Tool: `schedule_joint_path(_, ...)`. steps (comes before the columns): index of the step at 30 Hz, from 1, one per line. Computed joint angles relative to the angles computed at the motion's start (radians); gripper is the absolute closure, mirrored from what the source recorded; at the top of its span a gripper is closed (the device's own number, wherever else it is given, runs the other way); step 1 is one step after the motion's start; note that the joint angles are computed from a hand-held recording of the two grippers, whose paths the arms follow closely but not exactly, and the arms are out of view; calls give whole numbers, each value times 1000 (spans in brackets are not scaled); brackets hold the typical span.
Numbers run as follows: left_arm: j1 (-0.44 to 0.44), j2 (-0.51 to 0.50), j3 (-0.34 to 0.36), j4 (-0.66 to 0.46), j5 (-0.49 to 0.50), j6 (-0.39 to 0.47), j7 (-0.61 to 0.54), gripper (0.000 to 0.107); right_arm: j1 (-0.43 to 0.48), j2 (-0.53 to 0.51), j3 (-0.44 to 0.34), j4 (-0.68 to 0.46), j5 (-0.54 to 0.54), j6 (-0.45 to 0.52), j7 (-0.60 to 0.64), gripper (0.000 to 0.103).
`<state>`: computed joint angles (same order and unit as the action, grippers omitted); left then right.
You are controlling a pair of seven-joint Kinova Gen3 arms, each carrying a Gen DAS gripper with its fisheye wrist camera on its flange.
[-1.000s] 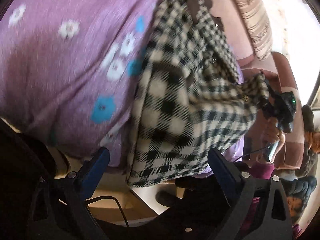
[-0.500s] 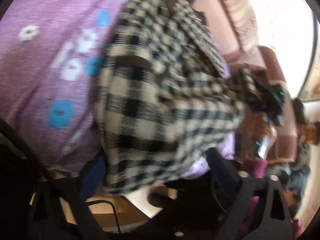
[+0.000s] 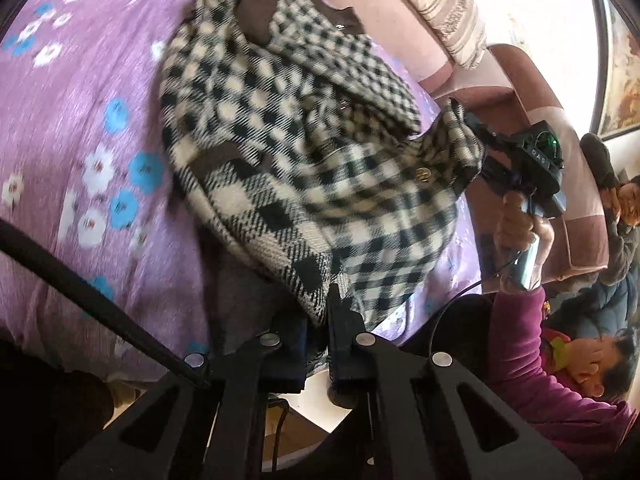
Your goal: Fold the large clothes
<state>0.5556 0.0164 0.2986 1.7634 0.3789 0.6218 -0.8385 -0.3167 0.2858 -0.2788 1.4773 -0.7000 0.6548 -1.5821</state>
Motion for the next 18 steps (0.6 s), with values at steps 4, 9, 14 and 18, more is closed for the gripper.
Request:
schedule_joint_path(4, -13, -9, -9, -51, -20, 14, -28, 101, -1, -26, 2, 14, 3, -13, 6, 80)
schedule_joint_path(9, -64, 15, -31, -202, -67, 71, -107, 101, 10, -25, 18, -13, -1, -22, -3, 80)
schedule_joint_path(14, -132, 126, -75, -365, -56, 99, -184, 101, 7, 31, 63, -98, 71, -7, -120, 80)
schedule_joint_path(18, -163, 258, -118, -486, -105, 91, -136, 101, 20, 111, 89, -186, 123, -2, -236, 80)
